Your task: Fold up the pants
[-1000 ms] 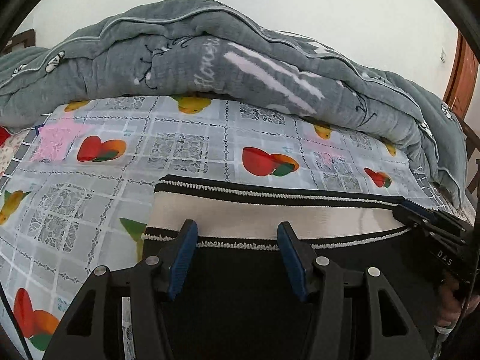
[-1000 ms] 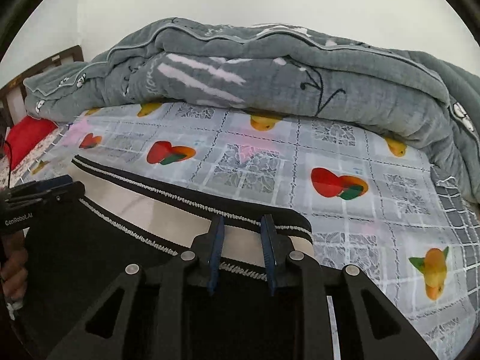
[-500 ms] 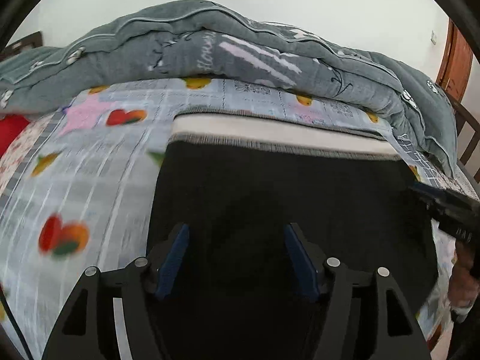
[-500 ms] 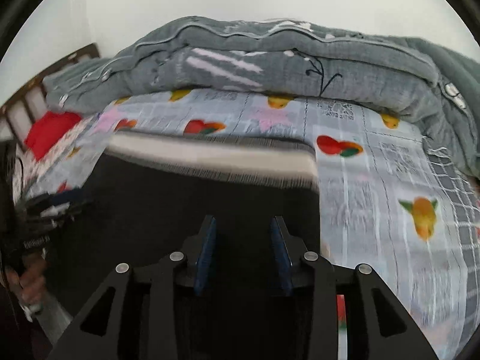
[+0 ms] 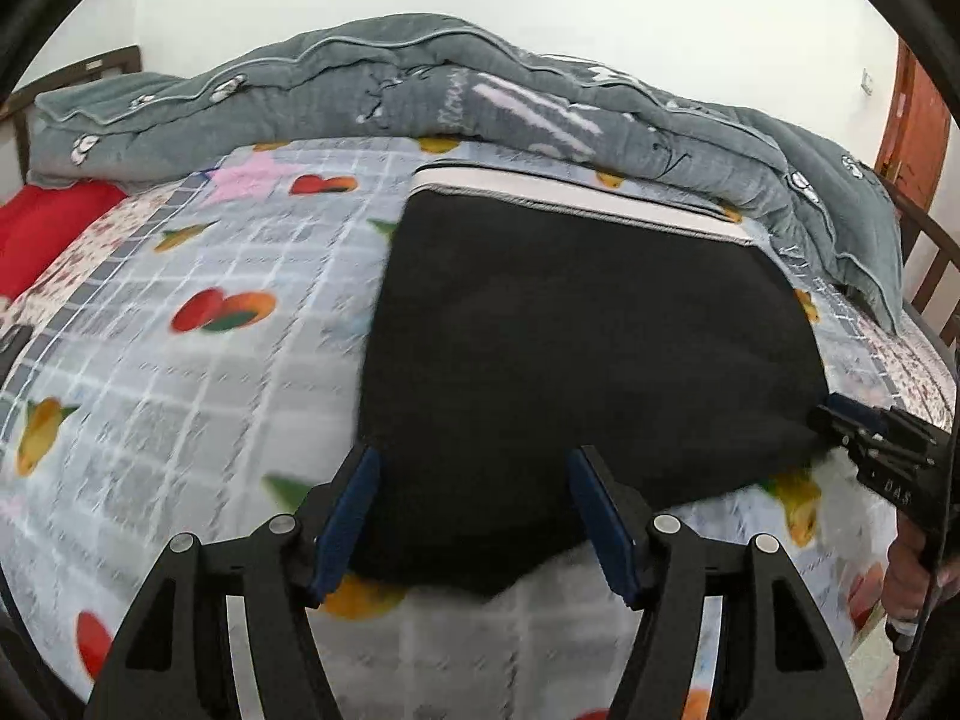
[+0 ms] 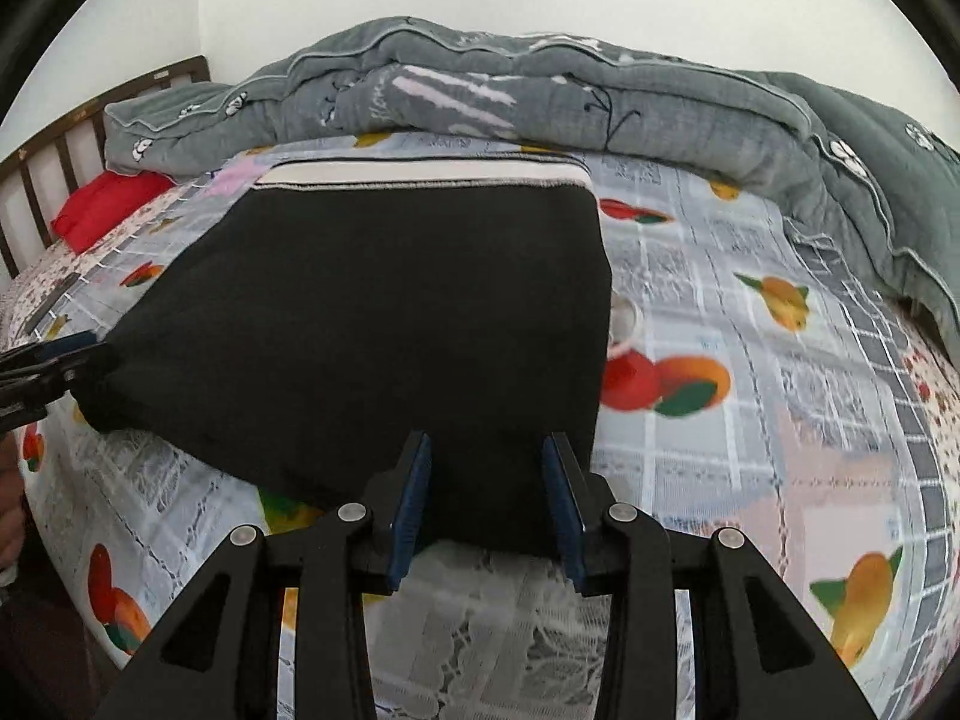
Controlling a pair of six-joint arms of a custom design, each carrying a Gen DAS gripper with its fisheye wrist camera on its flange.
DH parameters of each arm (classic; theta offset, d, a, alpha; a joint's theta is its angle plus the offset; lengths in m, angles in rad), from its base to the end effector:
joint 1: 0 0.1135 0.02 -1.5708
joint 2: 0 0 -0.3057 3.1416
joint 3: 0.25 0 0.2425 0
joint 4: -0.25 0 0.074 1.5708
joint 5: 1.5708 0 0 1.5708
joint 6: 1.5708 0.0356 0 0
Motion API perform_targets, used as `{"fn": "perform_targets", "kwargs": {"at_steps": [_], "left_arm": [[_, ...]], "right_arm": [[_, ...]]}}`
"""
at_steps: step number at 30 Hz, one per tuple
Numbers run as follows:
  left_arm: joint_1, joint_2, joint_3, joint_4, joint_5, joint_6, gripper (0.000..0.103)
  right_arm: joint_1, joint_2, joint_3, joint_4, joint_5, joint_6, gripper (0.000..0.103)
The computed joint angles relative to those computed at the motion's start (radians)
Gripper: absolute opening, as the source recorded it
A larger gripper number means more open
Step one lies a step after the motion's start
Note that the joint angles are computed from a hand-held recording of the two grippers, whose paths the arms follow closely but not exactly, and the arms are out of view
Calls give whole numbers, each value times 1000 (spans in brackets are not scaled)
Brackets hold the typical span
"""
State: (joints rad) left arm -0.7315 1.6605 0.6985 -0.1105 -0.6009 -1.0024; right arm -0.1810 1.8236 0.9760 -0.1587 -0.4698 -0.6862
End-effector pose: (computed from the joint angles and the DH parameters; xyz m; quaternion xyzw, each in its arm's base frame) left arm 0.2221 -0.1723 0.1687 -0.1973 0.9074 0.0060 0.3711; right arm 0.3506 -0.0478 0.1837 -0.2962 0.8882 0.0890 0.3397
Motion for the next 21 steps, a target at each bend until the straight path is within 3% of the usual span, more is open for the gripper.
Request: {"fn": "perform_targets", "kwargs": {"at_steps": [5, 10, 13, 15, 16, 17, 18, 21], "left_arm": [[-27, -37, -57, -62, 34, -54, 64], [-78, 24, -41, -169, -5, -84, 64], [-89, 44, -23, -179, -40, -75, 61], [-72, 61, -6, -163, -46, -51, 54], [-62, 72, 1, -145, -49, -34, 43], [-53, 80, 4, -113, -53, -12, 24], [-49, 74, -4, -78, -67, -4, 18], [-41, -1, -162, 209, -88, -41, 11]], "right_arm": [[-37, -4, 1, -17, -63, 64, 38], [-51, -17, -13, -12, -68, 66, 38], [-65, -15, -13, -16, -86, 70, 38], [-73, -7, -4, -34, -96, 66, 38], [-74, -7, -5, -34, -95, 62, 38], [-73, -9, -11, -26, -90, 60, 38], [-71, -13, -20, -15, -85, 56, 38], [-70, -22, -38, 6, -73, 46, 38]]}}
